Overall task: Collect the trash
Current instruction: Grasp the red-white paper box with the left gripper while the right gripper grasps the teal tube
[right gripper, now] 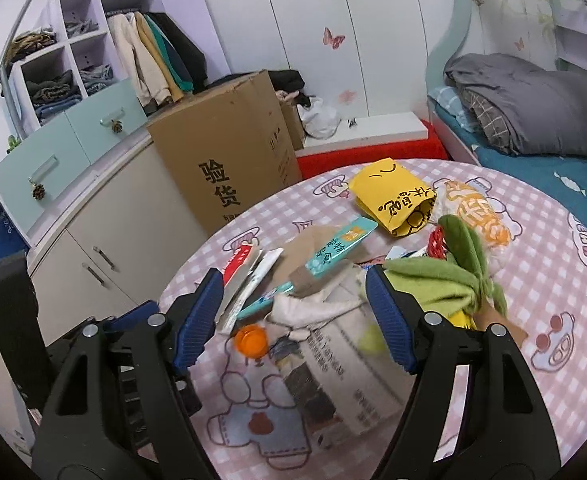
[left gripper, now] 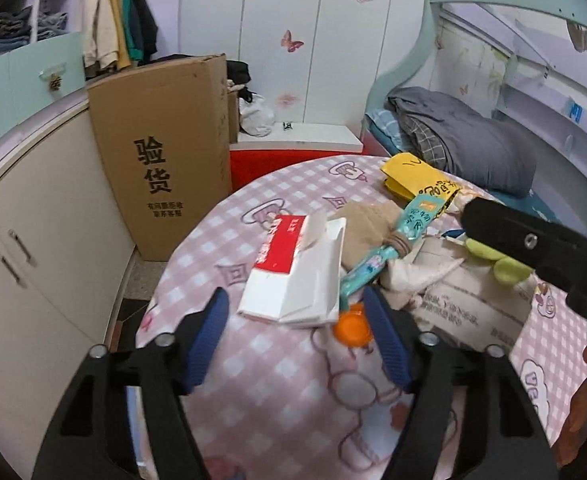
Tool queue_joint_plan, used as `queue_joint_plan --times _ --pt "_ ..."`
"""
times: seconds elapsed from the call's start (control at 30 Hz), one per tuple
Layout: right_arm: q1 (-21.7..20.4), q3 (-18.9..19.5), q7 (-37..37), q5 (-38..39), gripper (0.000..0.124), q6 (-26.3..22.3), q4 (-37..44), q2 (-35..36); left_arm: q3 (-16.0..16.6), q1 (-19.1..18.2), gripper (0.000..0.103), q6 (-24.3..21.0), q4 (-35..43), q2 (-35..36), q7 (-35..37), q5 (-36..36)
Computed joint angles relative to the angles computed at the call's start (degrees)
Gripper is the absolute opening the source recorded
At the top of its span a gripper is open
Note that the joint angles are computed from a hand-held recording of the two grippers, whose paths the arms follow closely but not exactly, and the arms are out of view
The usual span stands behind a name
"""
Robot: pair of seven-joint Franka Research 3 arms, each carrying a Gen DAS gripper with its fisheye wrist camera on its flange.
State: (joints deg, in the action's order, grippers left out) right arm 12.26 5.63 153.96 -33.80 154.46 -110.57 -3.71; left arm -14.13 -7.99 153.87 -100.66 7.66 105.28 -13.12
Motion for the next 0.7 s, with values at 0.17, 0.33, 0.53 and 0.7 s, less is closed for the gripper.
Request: queue_joint_plan --times 0.17,0.33,0.53,0.7 --pt "1.21 -1.15 -8.45 7.81 0.070 -4.45 5.67 4.37 -0.73 -0.09 0.025 -4.41 6.70 4.90 -0.10 1.68" --pt "2.74 -2.84 -14.81 15.52 0.057 -9.82 11.40 8.95 -1.64 1.34 0.002 -6.37 10.11 6.94 2.72 -1.20" --pt "4.39 -4.55 -16.46 18.02 0.054 -14.19 16.14 13.10 -1.66 2.97 0.001 -3.65 10.37 6.90 2.51 -3.57" --pt "4.96 -5.50 -17.43 20.81 0.036 -14.56 18.12 15.36 -1.52 4.20 0.000 -1.73 9.97 6.37 2.05 -5.32"
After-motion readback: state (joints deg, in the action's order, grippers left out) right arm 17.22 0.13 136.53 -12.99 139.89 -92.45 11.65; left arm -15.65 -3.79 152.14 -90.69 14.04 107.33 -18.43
